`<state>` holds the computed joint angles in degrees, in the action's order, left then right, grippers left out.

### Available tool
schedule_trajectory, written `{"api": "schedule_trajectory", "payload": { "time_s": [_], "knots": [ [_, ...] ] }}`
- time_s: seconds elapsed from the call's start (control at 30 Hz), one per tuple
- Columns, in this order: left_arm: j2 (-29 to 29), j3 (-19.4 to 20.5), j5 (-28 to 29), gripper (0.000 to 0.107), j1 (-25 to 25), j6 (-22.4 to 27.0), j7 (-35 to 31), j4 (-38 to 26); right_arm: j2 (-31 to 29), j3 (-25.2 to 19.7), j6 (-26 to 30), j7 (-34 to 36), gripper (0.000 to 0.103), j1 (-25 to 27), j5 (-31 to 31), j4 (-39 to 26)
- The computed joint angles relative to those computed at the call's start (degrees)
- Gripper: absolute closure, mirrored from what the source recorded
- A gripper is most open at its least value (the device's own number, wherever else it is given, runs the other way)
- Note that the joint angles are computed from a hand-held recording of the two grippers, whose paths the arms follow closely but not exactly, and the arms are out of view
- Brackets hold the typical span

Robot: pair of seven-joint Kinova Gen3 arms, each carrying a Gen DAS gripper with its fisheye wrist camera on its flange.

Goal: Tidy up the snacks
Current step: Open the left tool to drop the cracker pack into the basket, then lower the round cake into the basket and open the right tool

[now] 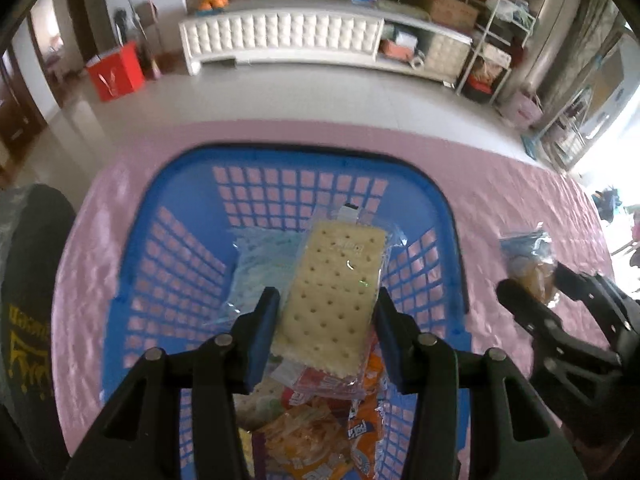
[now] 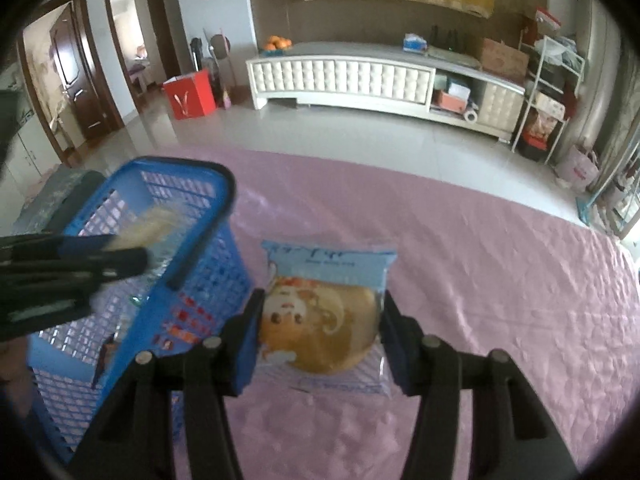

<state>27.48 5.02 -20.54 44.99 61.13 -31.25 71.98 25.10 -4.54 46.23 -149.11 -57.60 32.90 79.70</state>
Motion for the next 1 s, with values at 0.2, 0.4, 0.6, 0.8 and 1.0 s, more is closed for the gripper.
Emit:
{"api": "schedule_trajectory", "payload": {
  "time_s": [0.2,0.4,0.6,0.8,1.0],
  "knots": [
    [-0.38,0.60,1.15,0.047,-0.76,0.83,-4.43,0.09,-0.13,-0.16,3.73,-0.82,0.045,-2.04,0.37,-2.13],
    [-7.47,0.77,-2.68,0.041,2.10,-2.70,1.83,6.84,-1.18,-0.65,9.07,-2.07,0.045,-5.97,5.09,-4.79],
    [-14.02,3.92,-9.72,0.041,5.23,1.06,9.23,11.74,-2.61,-2.24,12.97,-4.02,0.045,-10.06,8.73,-7.30],
    [-20.22,8.50,-13.27,0.041,4.80,2.86,14.72,17.57,-2.64,-3.86,14.90,-5.06,0.045,-13.28,10.36,-9.42],
    [-23.87,12.46,-17.82,0.041,2.47,1.51,18.41,22.90,-0.19,-3.71,16.10,-4.05,0.045,-14.96,9.49,-14.08]
  ]
}}
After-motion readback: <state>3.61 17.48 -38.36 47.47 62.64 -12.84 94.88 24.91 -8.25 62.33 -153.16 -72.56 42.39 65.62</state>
